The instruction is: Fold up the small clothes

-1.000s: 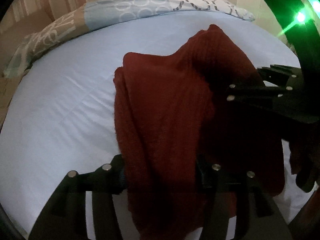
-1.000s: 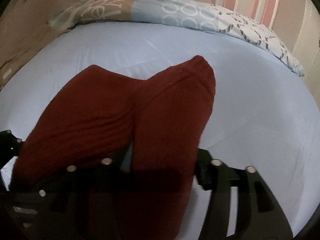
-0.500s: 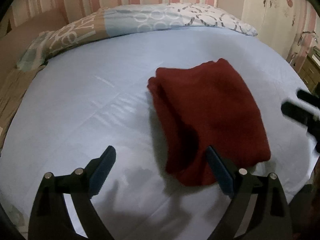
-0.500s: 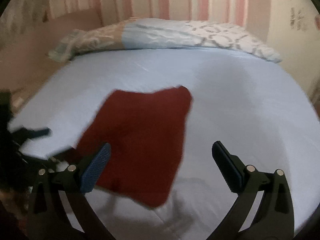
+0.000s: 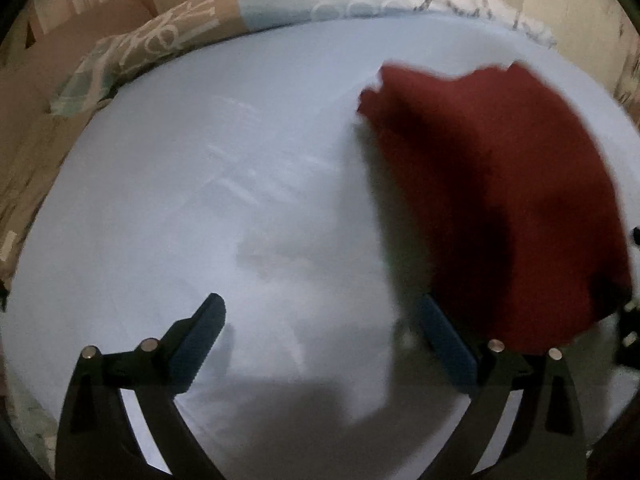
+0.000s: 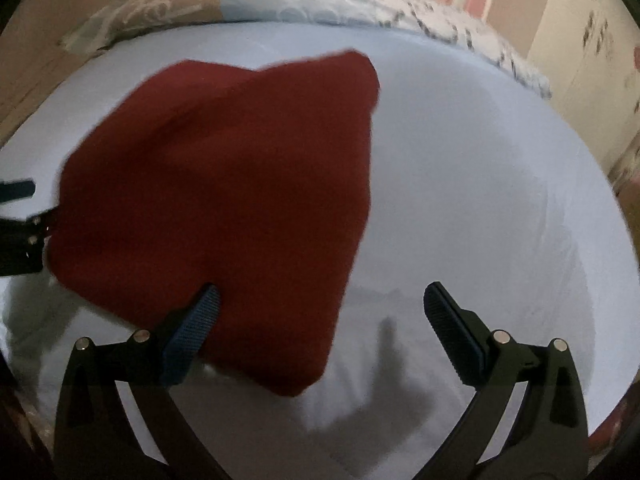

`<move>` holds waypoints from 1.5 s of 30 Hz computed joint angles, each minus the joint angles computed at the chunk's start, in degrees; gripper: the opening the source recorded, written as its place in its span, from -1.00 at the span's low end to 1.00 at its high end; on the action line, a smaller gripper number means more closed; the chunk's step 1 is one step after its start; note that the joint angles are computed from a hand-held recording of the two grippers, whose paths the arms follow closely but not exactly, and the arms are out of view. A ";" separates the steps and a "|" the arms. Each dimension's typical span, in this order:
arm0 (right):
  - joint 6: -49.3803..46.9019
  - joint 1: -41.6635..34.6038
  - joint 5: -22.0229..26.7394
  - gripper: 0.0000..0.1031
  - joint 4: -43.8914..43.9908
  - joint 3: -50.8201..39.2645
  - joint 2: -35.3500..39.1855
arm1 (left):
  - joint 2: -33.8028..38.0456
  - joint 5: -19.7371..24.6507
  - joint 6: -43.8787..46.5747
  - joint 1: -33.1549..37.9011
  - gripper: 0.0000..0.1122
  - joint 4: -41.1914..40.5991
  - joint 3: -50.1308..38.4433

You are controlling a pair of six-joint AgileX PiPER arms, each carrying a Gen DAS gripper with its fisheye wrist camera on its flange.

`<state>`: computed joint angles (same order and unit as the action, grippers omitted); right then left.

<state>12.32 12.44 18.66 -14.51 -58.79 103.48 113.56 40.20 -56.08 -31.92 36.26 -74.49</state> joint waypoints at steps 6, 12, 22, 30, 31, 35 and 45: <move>-5.48 -1.31 -1.68 0.94 5.20 0.58 0.98 | -0.77 -3.35 -0.23 1.38 0.75 -1.50 3.80; -15.24 -2.00 2.81 0.94 17.11 0.53 -8.73 | -9.13 -1.73 -1.92 -0.85 0.75 0.06 6.34; 7.28 2.49 15.12 0.94 4.89 -4.07 -20.07 | -19.96 9.96 -8.13 -11.66 0.80 11.94 0.70; 24.14 4.81 13.80 0.94 -9.96 1.15 -26.34 | -22.96 14.47 -14.74 -15.26 0.80 16.02 1.74; 24.56 4.83 14.23 0.94 -10.33 1.40 -26.87 | -22.77 15.35 -14.73 -15.37 0.80 15.59 1.50; 27.60 4.82 14.17 0.94 -13.61 2.51 -27.84 | -22.51 16.62 -15.34 -14.87 0.80 15.03 2.41; 28.11 4.17 12.85 0.94 -15.11 3.16 -27.59 | -23.40 16.27 -16.23 -12.68 0.80 11.87 3.90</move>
